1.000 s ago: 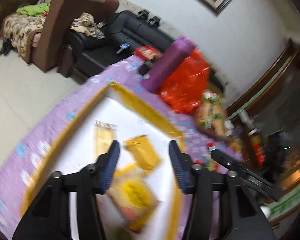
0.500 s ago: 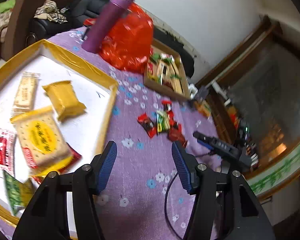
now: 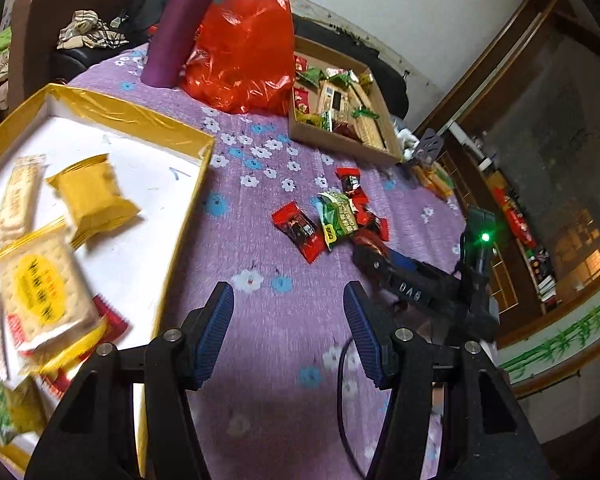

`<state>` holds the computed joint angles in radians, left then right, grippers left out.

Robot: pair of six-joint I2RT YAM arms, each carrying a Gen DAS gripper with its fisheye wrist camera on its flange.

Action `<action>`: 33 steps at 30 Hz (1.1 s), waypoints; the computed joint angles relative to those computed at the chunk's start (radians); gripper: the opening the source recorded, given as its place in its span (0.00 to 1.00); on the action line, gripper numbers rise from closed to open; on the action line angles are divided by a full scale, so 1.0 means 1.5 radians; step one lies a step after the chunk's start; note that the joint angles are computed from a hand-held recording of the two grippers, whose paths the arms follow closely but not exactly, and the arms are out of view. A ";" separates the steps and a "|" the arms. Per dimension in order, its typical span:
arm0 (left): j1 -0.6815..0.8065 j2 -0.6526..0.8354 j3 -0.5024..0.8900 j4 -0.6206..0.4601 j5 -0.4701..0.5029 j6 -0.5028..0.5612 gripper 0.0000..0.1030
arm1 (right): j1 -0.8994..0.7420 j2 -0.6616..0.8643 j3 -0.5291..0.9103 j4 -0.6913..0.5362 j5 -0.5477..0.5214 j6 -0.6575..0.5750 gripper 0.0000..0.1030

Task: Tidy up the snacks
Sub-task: 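Move both open grippers back toward the remaining snacks, then grasp the red candy with the left gripper while the right grasps a red-gold candy, then carry both candies over the white tray and release them inside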

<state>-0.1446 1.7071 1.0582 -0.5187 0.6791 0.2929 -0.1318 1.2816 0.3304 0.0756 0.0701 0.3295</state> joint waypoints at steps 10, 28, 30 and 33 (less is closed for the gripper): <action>-0.150 0.155 0.095 0.096 -0.131 -0.107 0.54 | -0.090 -0.043 -0.016 -0.016 -0.112 -0.006 0.30; -0.202 0.108 0.012 0.217 -0.230 -0.024 0.23 | -0.105 -0.090 -0.031 -0.018 -0.105 0.011 0.30; -0.185 0.081 -0.005 0.211 -0.204 -0.028 0.23 | -0.106 -0.102 -0.035 -0.018 -0.106 0.014 0.30; -0.143 0.032 -0.030 0.198 -0.149 -0.039 0.23 | -0.105 -0.118 -0.040 -0.019 -0.110 0.019 0.30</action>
<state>-0.3591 1.7548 1.0126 -0.2216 0.4556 0.2341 -0.2900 1.1043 0.2702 0.0478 -0.0948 0.3574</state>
